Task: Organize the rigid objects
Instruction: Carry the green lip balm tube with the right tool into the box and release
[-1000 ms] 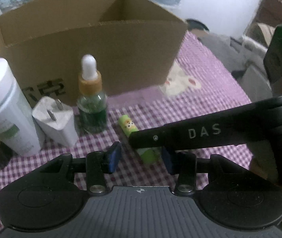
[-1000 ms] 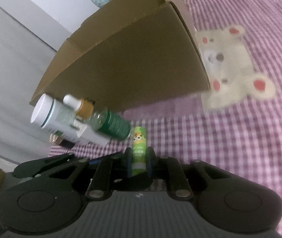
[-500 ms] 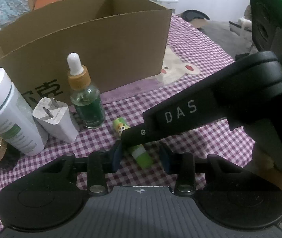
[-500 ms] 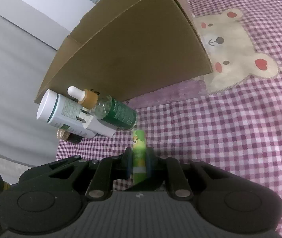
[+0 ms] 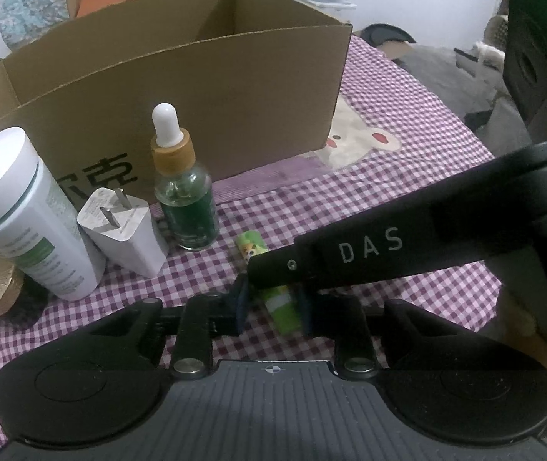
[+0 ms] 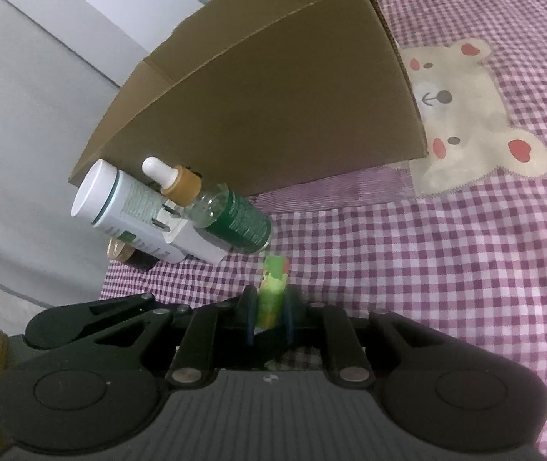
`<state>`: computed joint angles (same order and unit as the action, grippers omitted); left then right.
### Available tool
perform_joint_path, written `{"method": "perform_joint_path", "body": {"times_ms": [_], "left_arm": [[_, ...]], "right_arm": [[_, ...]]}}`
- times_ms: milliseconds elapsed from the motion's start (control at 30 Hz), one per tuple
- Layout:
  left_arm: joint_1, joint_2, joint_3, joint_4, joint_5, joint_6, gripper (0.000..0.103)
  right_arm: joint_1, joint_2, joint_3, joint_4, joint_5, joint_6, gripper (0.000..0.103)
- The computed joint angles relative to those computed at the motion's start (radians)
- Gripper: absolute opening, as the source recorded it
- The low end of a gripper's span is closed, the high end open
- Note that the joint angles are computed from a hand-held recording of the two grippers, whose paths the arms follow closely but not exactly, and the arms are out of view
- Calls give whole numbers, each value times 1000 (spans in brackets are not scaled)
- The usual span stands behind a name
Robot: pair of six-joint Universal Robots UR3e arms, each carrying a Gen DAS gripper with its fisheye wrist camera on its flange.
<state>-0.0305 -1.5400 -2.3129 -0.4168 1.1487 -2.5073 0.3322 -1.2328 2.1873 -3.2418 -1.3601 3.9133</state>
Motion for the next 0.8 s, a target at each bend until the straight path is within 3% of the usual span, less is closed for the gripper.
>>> {"method": "perform_joint_path", "body": {"times_ms": [367,667,800], "left_arm": [[73,174,-56,-103,-74,56,19],[197,415,-5,-352,-205,154,19],[230,425,106,-411,-246,174,19]], "right_arm": [[31,-79,64,-54,-50,57,14],[101,-233,-5,86,-157,44,14],[99,-289,-111,181,-170,-11,14]]}}
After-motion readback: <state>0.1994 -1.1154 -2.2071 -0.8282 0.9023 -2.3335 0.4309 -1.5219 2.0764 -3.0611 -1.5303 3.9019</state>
